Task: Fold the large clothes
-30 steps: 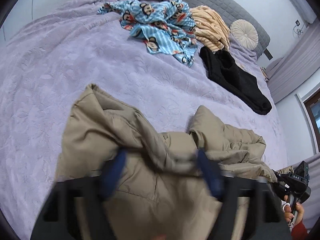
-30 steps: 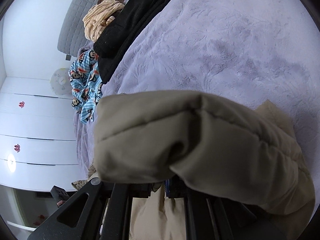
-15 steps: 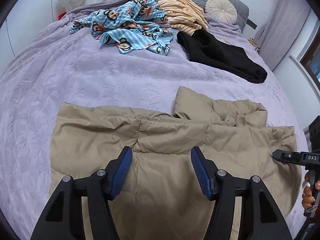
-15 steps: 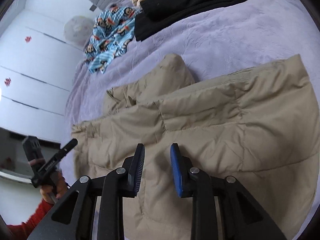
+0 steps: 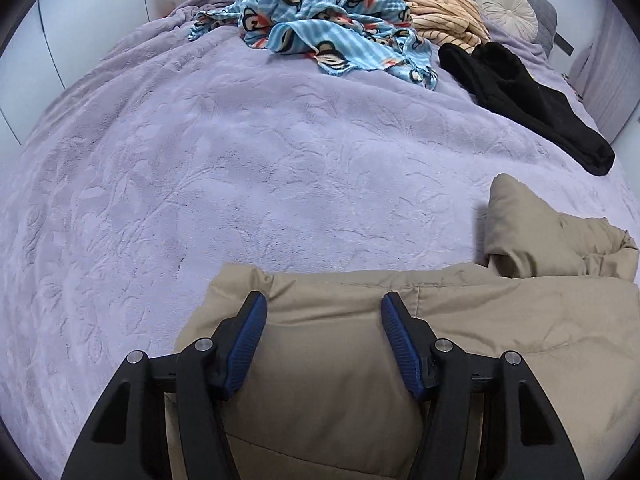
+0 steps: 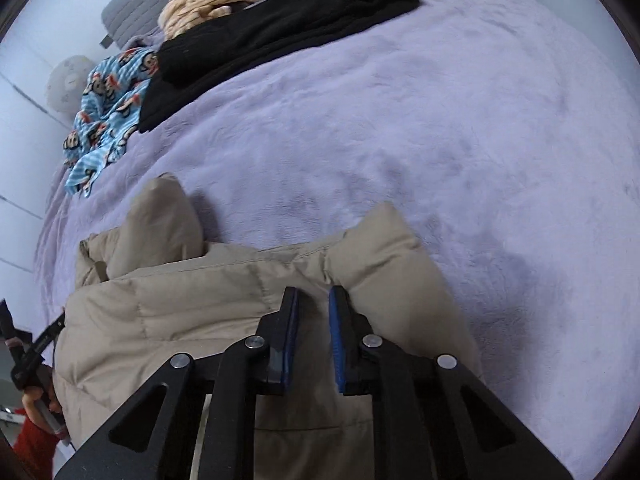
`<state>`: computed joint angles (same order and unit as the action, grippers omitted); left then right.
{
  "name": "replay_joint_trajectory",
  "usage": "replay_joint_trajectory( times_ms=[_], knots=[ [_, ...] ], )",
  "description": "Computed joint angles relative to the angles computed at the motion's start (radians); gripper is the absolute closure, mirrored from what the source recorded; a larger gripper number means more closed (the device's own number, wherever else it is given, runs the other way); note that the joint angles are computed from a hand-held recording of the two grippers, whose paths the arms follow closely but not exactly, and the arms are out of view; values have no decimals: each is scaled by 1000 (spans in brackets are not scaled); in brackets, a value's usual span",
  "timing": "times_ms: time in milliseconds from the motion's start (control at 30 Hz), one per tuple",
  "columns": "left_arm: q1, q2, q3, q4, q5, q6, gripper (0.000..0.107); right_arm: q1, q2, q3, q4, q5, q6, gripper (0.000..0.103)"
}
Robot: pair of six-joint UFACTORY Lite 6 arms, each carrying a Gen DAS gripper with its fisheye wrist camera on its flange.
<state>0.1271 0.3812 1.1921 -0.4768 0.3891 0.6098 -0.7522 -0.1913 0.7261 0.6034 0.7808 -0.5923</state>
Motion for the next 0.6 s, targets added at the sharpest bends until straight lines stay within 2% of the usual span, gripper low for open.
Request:
replay_joint_trajectory(
  times_ms=[167,300,367,433,600],
  knots=[
    [-53,73,58,174,-47,-214,44,45,109,6,61,-117,-39,100],
    [-65,17,66,347,-3,-405,43,79,89,23,6,-122,57,99],
    [-41,-48,43,304,33,-351,43,90,-4,-6,-43,-105,105,94],
    [-10,-123,4,242,78,-267,44,107,-95,-31,-89,-79,153,94],
    [58,-327,-138,204,177,-143,43,21,-335,-100,-62,89,134,94]
  ],
)
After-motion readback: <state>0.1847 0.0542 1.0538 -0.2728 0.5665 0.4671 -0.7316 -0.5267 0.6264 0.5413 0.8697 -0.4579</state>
